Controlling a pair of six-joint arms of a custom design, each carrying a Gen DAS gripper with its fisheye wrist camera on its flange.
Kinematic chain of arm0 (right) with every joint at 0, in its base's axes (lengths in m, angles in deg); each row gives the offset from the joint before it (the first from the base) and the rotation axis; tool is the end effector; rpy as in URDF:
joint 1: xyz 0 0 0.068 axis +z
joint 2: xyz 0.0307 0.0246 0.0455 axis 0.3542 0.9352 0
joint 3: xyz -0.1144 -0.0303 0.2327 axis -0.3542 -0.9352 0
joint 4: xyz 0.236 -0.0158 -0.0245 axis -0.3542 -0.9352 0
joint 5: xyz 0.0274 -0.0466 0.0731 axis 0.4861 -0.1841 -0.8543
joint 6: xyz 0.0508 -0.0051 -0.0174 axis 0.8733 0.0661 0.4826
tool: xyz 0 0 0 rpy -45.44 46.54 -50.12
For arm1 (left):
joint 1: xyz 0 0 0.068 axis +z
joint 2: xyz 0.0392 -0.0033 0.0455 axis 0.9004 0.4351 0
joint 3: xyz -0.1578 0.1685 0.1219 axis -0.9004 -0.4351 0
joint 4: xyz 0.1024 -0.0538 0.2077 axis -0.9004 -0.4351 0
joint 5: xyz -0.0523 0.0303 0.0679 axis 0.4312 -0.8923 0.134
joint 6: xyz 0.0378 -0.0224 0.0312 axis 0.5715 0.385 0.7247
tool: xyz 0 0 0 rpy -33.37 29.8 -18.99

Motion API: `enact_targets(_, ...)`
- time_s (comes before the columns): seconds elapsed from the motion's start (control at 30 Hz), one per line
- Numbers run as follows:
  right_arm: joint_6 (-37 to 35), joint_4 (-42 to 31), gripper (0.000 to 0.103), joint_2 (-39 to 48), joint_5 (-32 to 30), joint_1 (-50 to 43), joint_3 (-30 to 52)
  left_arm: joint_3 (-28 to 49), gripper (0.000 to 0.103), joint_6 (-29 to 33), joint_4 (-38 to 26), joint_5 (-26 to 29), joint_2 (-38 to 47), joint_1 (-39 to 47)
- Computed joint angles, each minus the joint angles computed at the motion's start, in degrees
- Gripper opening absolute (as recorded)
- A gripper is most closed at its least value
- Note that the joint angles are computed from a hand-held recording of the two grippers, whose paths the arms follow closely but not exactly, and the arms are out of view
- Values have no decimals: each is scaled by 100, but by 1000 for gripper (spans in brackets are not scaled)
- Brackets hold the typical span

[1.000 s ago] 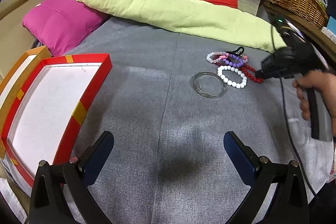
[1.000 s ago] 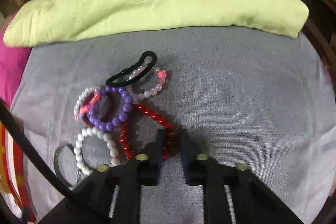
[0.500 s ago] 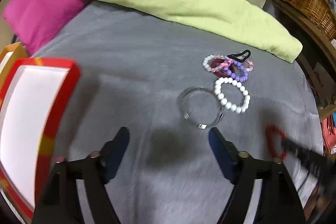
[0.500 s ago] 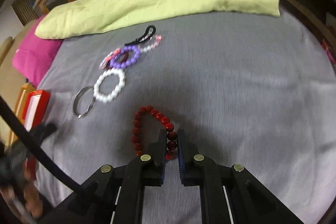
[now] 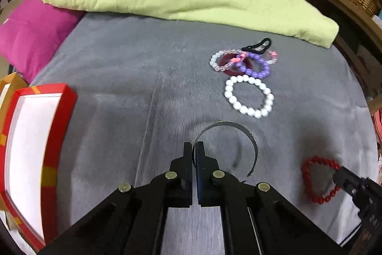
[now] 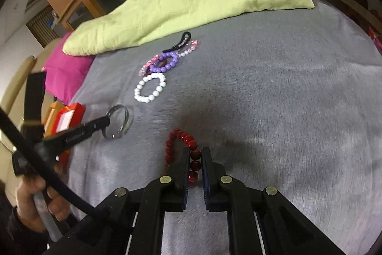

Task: Organize jewelry
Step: 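Carry the red bracelet and silver bangle into the red-rimmed white box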

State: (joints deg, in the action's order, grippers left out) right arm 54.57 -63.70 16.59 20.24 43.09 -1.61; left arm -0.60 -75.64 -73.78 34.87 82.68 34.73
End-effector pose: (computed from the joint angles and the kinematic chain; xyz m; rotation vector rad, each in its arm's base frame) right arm 0.2504 0.1039 0.1854 0.2266 2.4982 0.4490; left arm 0.3382 -0.1854 0.1856 0.2031 2.5868 -0.1189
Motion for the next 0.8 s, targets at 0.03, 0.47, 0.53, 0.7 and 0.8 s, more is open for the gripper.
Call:
enact_targets(0.03,33,-3,11,-104,-32,6,-57,-141,3,-17,35,9,-150,1)
enact_targets(0.47,407,-576,11,-1258,318,637,-138,-1283,3,-74,29,-278,-1733,-325)
enact_targets(0.53,463,-665,11,-1350,397,738,-117,-1332,3,-90,33,-272,-1795,-345)
enact_targets(0.7,579,-794,11,-1523,510,936,-118,-1522,3,-126,23,-316,-2030,-397)
enact_targets(0.8,616,-862,11,-1548,592,1060,-70,-1614,3,-141,19,-295,-2146,-381)
